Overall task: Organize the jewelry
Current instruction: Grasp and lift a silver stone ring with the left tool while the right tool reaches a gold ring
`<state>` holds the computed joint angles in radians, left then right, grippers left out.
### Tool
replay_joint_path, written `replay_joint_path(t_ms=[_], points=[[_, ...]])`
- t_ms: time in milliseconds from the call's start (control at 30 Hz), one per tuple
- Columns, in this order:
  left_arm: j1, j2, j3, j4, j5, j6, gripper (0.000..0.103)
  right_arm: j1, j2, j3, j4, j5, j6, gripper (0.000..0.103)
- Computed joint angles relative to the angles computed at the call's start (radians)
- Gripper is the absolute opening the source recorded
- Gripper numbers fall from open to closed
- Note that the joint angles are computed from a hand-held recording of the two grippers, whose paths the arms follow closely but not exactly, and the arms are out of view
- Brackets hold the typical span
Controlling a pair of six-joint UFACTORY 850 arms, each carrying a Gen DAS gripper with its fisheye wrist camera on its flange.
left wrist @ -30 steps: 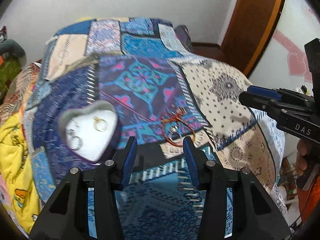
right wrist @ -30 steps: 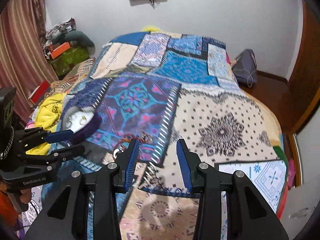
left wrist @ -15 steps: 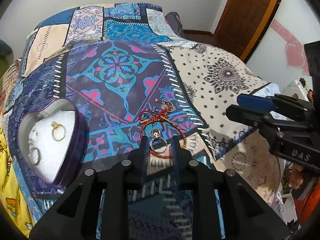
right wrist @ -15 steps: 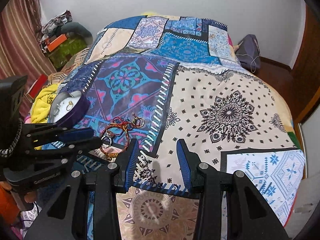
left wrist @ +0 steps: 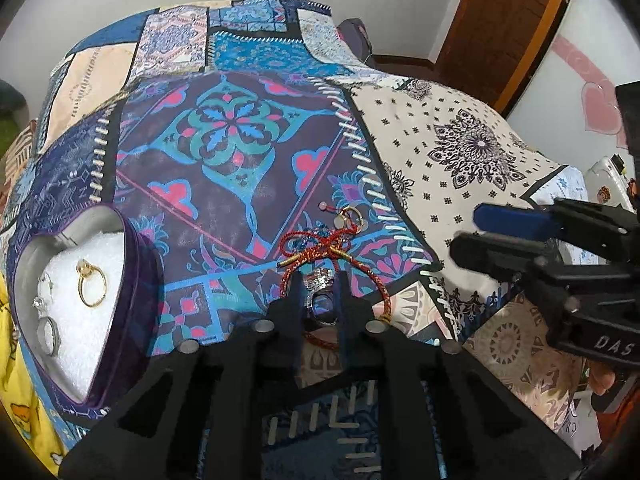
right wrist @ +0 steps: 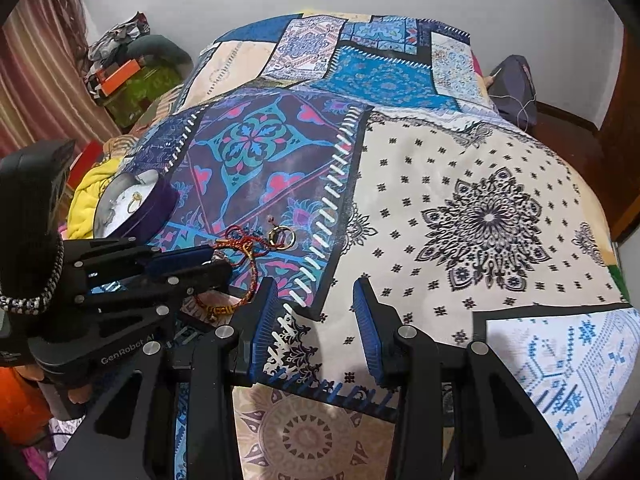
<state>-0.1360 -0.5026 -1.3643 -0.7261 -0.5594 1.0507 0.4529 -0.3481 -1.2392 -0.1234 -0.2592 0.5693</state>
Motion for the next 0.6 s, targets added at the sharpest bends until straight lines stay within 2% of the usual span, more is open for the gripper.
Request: replay_joint_path(t_ms=[167,400,600], points=[[0.017,0.024,0.011,-0.046,-0.018,0.044,0.012,0.001,-0.012,-0.012,0.086,0.0,-0.093,0.036],[0.066,0.066,0.03,-0.104,-0.061,0.083,0.012,0.013,-0.044,-0.048,0.344,-0.006,-0.359,0.036],[0.093,0.089,0.054,-0.104,-0.053,0.093,0.012,0.034,-0.101,-0.112,0.413,-0.043,-0.466,0.036]])
